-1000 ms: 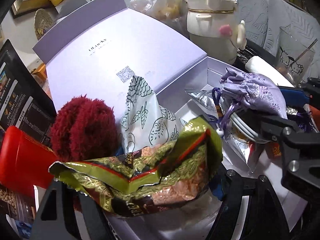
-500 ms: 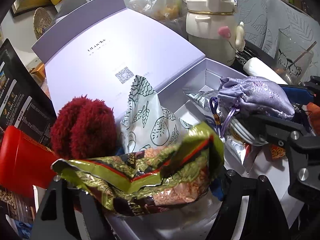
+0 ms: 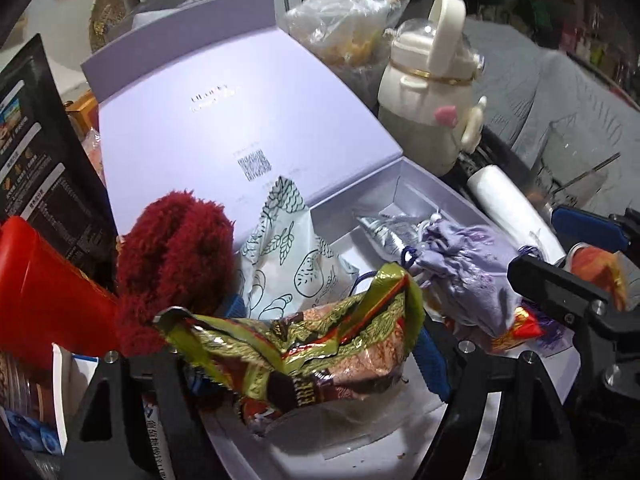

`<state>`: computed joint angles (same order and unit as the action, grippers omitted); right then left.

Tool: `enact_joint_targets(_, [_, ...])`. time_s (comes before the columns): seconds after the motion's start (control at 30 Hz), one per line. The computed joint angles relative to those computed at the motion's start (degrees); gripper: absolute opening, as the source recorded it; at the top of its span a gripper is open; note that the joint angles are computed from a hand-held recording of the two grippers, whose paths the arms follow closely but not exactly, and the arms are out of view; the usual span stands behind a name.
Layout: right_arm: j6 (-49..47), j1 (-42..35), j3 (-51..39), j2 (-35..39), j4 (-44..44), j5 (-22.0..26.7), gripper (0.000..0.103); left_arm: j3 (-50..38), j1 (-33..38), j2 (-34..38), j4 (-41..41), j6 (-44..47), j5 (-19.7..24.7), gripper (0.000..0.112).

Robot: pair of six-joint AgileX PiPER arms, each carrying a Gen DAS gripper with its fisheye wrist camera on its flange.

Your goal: Organize soft objects

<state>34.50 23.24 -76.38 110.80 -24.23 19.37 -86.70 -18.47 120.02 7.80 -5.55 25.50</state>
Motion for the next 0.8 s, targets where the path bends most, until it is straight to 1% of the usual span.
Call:
enact_joint_targets(0.13, [0.8,0.3,1.2,-2.2,-0.6,0.6,0.064,4.2,-0.3,-3.6,1.5,-2.2,-3.1,0.08])
enact_joint_targets(0.27, [3.4,1.3,2.3,-4.6,-3.5,1.4,0.064,7.1,0.7,-7.6,-4.1,2.3,-4.7,0.08])
enact_joint_targets(0.3, [3.9,1.6,2.4,-5.0,-3.9,1.6,0.064,7.5,0.9,-8.2,-4.0,2.2,-4.9,0.08])
enact_joint_targets(0.4, [5.5,2.6,3.2,-7.2,-5.8,2.2,0.064,9.4,0.4,-11.1,1.7,-3.4,-5.8,0.08])
enact_joint_targets(0.63, [11.1,4.6,5.2,-12.8,-11.4,2.8,0.064,12.9,1.1,-17.9,-0.2,-2.2,-7.4,0.08])
enact_joint_targets(0.7, [13.9,5.4,6.4,-14.7,-14.3,2.9,0.064,14.3,0.8,-20.2,1.2,-3.8,-8.2,0.08])
enact_joint_targets(0.8, [19.6,6.9,8.7,-17.9,-20.1,3.0,0.064,16.7,0.2,-23.9,5.5,-8.2,-9.2,0.08])
